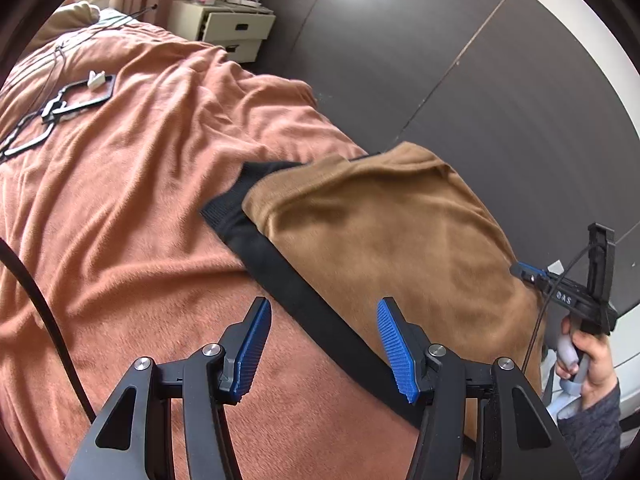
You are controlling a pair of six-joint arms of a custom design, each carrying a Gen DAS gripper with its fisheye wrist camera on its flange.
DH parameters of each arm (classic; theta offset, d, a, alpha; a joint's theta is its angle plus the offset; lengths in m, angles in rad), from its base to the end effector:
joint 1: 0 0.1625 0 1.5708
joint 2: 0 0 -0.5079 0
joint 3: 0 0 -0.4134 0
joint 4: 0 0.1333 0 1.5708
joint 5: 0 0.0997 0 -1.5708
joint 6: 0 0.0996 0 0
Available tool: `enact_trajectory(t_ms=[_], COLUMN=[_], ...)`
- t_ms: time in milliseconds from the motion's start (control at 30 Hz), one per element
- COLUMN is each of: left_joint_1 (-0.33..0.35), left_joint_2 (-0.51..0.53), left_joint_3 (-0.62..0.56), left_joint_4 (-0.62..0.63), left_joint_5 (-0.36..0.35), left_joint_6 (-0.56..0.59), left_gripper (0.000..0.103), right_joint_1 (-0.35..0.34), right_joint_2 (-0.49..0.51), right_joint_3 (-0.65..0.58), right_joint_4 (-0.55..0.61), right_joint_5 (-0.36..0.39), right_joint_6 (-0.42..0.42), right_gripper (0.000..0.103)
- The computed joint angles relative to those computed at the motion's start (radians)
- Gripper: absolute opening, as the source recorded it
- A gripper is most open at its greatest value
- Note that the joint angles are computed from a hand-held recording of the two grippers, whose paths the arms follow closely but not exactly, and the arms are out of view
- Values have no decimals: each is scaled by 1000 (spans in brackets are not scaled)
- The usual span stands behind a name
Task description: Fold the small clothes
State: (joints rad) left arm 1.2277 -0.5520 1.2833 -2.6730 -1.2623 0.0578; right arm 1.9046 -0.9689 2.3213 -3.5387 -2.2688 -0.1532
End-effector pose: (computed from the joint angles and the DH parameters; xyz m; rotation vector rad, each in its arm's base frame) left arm -0.1378 -0.8719 0.1004 0.4829 2.7919 -0.5885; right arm 0.2301 -0.4522 0.1728 0.3065 -2.3747 0.8310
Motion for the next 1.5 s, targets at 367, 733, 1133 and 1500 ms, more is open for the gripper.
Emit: enact_trajectory(t_ms=[367,733,1133,1500], left_joint_1=[-16,-90,-216,-349], left_joint_2=[-42,-180,-381,-551], left_joint_3=[74,250,505,703], left_joint_4=[-9,-55,-145,-214], left_joint_5=[31,102,207,299], left_joint_6=[-20,-82,-166,-228], left_gripper=[58,58,93,103], right_joint_1=[59,197,465,710], right_joint_2=[3,-159,-348,-455], right_joint_3=[46,151,225,184], right_joint_4=[-92,16,359,846], right_joint_5=[-99,-102,-239,-318], right_joint_6=[77,207,559,928], right_gripper=[21,28,85,103])
